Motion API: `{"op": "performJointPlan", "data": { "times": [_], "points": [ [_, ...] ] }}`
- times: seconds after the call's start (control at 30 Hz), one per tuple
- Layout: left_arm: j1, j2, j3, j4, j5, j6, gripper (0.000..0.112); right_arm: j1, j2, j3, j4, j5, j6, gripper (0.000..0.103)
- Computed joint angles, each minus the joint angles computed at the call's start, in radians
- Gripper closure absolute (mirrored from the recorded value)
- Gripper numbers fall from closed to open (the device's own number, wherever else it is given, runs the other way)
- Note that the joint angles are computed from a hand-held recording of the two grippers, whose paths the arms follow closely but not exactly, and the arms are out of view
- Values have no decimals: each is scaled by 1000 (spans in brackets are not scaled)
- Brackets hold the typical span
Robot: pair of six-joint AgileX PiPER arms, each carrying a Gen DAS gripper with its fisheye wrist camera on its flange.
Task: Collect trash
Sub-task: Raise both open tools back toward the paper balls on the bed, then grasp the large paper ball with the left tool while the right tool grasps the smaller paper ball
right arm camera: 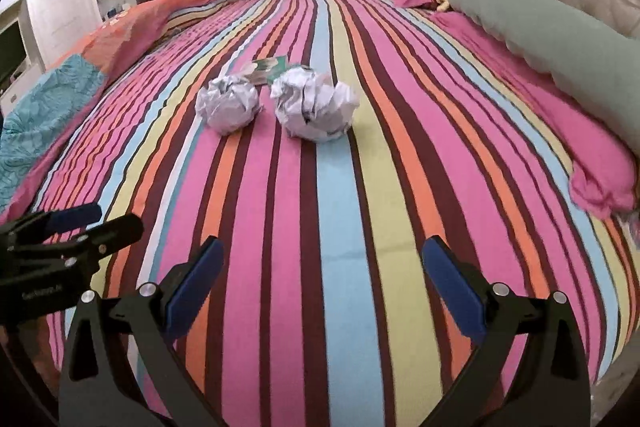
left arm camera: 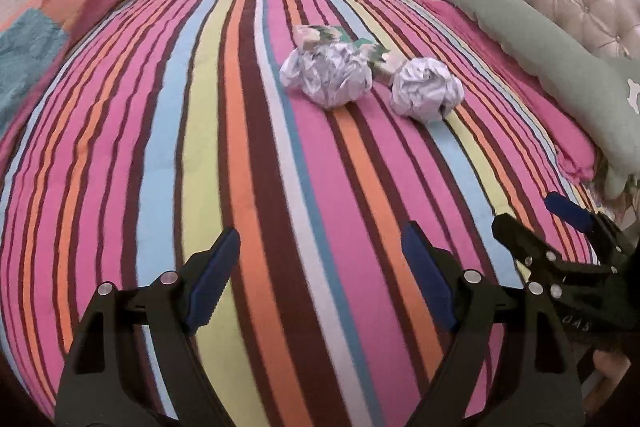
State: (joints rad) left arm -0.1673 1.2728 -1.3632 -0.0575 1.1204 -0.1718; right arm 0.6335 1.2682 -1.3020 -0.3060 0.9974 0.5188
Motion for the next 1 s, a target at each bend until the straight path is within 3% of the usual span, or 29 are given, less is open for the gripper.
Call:
{"op": "performJointPlan", "data": {
  "times": [0.47, 1.0],
  "points": [
    [60, 247, -214, -91, 21, 25, 32, -115, 173, -178, 73, -8, -182, 8],
    [148, 393, -349, -200, 55, 85, 32, -175, 281, -248, 143, -56, -288, 8]
  ]
}}
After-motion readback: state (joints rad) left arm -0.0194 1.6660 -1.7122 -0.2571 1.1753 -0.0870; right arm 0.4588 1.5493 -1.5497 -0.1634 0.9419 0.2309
